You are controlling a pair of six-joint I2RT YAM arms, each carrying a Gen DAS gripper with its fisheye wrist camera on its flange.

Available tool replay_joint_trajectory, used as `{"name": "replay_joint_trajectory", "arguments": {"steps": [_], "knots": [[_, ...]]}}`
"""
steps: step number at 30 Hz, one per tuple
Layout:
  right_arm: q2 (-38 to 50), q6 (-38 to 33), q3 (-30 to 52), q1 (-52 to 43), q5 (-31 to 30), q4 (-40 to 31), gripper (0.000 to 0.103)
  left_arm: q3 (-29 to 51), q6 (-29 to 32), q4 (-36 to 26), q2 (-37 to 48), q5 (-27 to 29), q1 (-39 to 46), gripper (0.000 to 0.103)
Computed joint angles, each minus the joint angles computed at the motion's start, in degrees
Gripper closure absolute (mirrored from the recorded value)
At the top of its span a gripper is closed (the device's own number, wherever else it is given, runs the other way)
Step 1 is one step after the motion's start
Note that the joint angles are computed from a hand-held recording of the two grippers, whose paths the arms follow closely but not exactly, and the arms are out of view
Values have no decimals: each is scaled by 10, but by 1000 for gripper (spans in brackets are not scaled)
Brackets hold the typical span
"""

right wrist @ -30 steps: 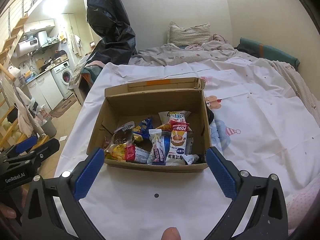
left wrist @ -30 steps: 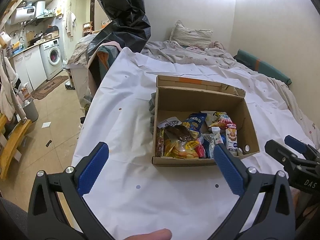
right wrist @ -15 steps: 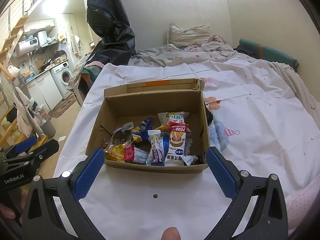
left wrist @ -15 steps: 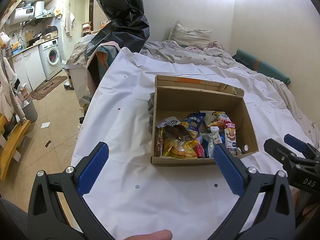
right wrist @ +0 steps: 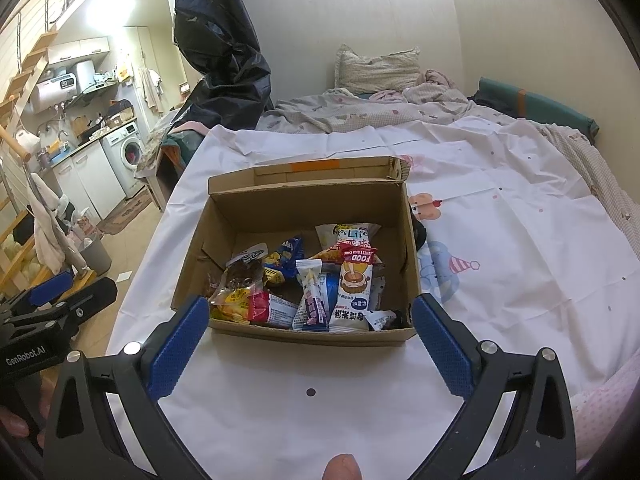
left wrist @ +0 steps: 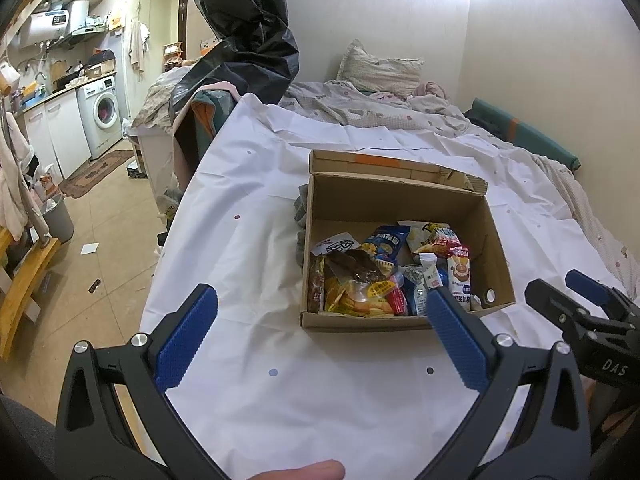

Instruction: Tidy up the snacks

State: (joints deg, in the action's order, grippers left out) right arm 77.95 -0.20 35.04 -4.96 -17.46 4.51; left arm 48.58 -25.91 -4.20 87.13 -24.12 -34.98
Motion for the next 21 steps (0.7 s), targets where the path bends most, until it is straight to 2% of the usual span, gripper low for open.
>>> {"name": "replay_joint_trajectory", "arguments": {"steps": [21], "knots": [[9,-10,8,-9,-4,-3,0,2,-6,-5,1,2,-3,0]]}}
